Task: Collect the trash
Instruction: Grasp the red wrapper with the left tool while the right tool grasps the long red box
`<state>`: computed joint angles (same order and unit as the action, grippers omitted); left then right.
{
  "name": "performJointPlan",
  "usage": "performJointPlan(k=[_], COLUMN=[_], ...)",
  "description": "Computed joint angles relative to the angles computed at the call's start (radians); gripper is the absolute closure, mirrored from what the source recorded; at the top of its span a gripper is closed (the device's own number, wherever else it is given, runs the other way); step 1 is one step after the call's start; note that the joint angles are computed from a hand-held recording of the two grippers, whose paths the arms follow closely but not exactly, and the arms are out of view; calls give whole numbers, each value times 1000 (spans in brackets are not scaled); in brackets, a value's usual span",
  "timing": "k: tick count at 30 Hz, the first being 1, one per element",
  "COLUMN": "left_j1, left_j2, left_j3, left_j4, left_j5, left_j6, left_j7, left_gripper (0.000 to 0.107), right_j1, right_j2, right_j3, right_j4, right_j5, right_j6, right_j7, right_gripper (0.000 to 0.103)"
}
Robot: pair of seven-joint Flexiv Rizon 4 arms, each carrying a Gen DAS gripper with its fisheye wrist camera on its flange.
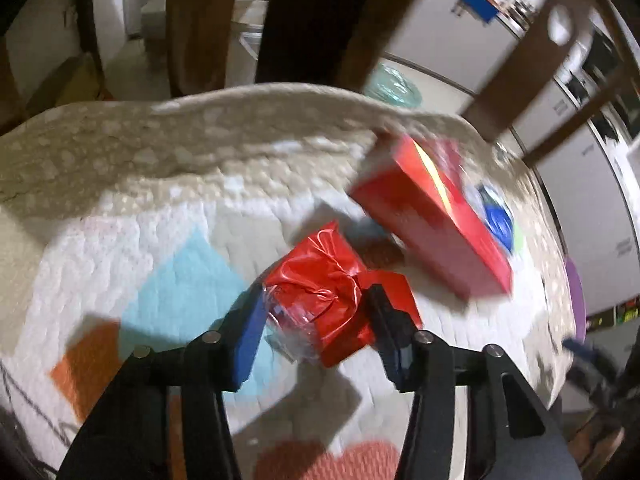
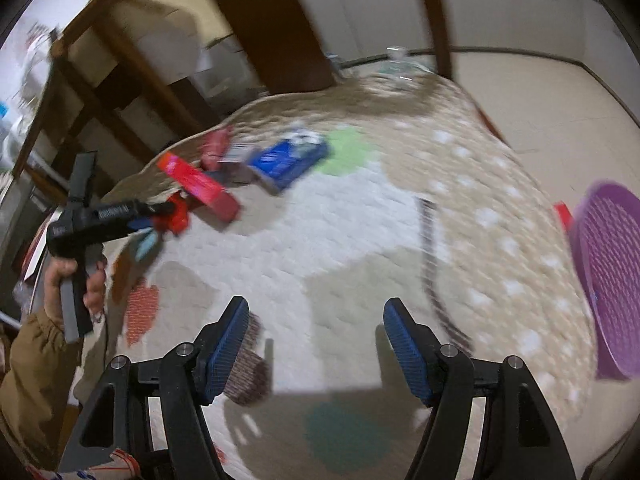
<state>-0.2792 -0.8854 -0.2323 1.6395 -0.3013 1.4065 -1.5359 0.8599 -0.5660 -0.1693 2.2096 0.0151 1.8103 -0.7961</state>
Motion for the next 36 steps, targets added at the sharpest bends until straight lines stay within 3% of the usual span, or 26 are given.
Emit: performJointPlan(k=[2,3,7,12,15,17,18,19,20,22,24,29,31,34,36], left_j1=[86,105,121,100,102,119,120,98,77,44,-1,-74,-155,-245,-276], left_j2=[23,36,83,124,121,109,108,109,109,109,103,100,99,86,77], left_j3=[-122,-148,-175,-145,-148,-159,-156,-132,-111,-74,-32,27,117,222,260], left_j4=[90,128,229,310,336,332,332,323,314,304,279,240,202,155,129], left_j5=[-15,-15,-3,16,27,36,41,42,44,48,48,48,50,76,95], left_j6=[43,63,99,170,210,225,231,235,238,239,228,196,149,103,83], left_j7=[63,78,100,76,44,30,22,6,-9,-36,-62,-117,-156,-220,-258], left_gripper=[59,59,59,58,49,45,43,36,33,31,28,26,24,19,18], right_j1=[-29,-44,-52,-138,-179,-187,-187,-193,-204,-218,-257,-288,-304,-296,-244], right_j2=[-13,-24,-71,-164,-235,-274,-292,-307,-317,-316,-300,-209,-164,-98,-60], right_j3=[28,41,36,117,168,184,189,201,222,247,303,334,347,333,271], right_j4=[-51,-83,-206,-406,-536,-600,-628,-651,-667,-659,-634,-483,-405,-283,-207], right_j5=[-39,-65,-154,-283,-342,-369,-382,-389,-389,-375,-340,-273,-245,-225,-233], right_j6=[-24,-36,-93,-217,-324,-381,-413,-439,-463,-459,-451,-362,-324,-274,-247], right_j7=[-18,-31,-70,-118,-139,-145,-147,-152,-159,-154,-164,-129,-112,-80,-45], right_gripper=[29,29,29,29,29,36,46,63,67,77,77,78,78,77,77])
